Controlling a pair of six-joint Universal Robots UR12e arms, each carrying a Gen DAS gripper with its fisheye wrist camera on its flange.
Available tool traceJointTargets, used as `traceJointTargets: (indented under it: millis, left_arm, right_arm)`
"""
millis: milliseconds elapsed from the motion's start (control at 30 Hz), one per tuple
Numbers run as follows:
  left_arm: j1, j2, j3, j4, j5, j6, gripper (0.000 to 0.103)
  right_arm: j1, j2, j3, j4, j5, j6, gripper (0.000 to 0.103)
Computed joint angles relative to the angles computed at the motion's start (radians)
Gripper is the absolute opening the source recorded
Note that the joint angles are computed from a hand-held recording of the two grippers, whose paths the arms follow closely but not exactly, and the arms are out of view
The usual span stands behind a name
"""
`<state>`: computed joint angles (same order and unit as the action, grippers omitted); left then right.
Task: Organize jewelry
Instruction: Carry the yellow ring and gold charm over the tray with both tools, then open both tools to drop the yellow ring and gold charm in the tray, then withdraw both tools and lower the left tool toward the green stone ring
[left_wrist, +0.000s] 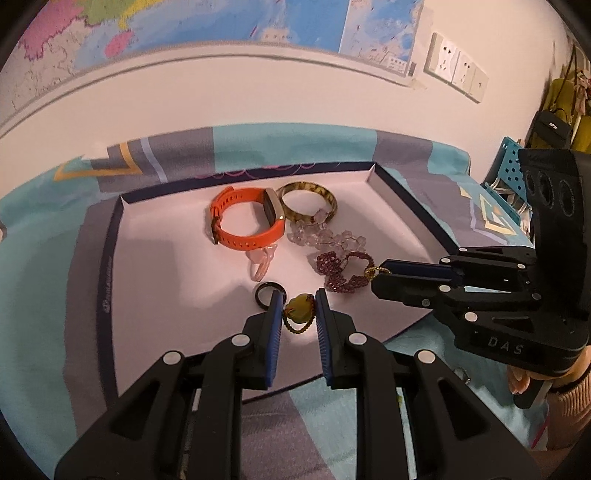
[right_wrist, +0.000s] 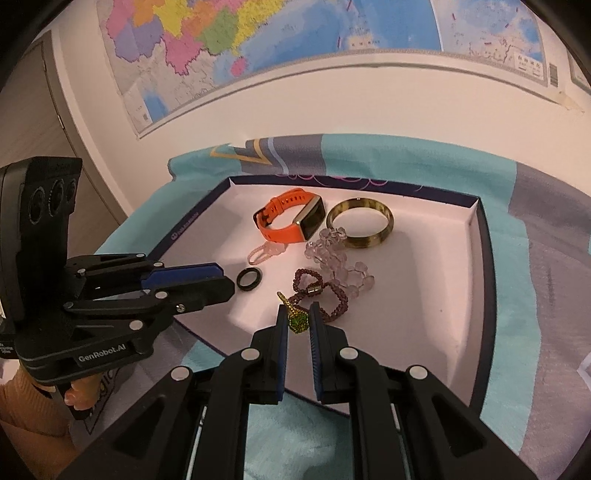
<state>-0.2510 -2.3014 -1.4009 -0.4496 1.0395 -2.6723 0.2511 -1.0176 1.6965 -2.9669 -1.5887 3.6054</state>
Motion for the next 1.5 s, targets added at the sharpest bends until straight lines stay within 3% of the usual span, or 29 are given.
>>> traceJointTargets:
  millis: [533,800,1067,1200,1500]
  left_arm:
    - [-0.007,-0.026,0.038,-0.063,0.023,-0.013,0.019]
    - [-0.003,-0.019,0.028,-0.035,0.013,-0.025,0.029]
    - [0.014,0.018,-0.030,0.056,-0.021,-0.030,0.037]
    - [0.028,0.040,-0.067,0.078,-0.049,-0.009,0.037]
    - [0.055,0.102,-0.173,0.074,-0.133,0.133,0.039]
  right_arm:
    - [-0.001,0.016,-0.026,0.058,-0.012,0.008,0.011]
    - [0.002,0.011,-0.017,0.042,-0.023,0.025,0.012]
    - [0.000,-0.010,0.014,0.003,-0.047,0.053,0.013]
    - [0.001,-0.031,0.041,-0.029,-0.059,0.062,0.015]
    - [0.019,-0.083,0.104,-0.090,-0.059,0.039,0.026]
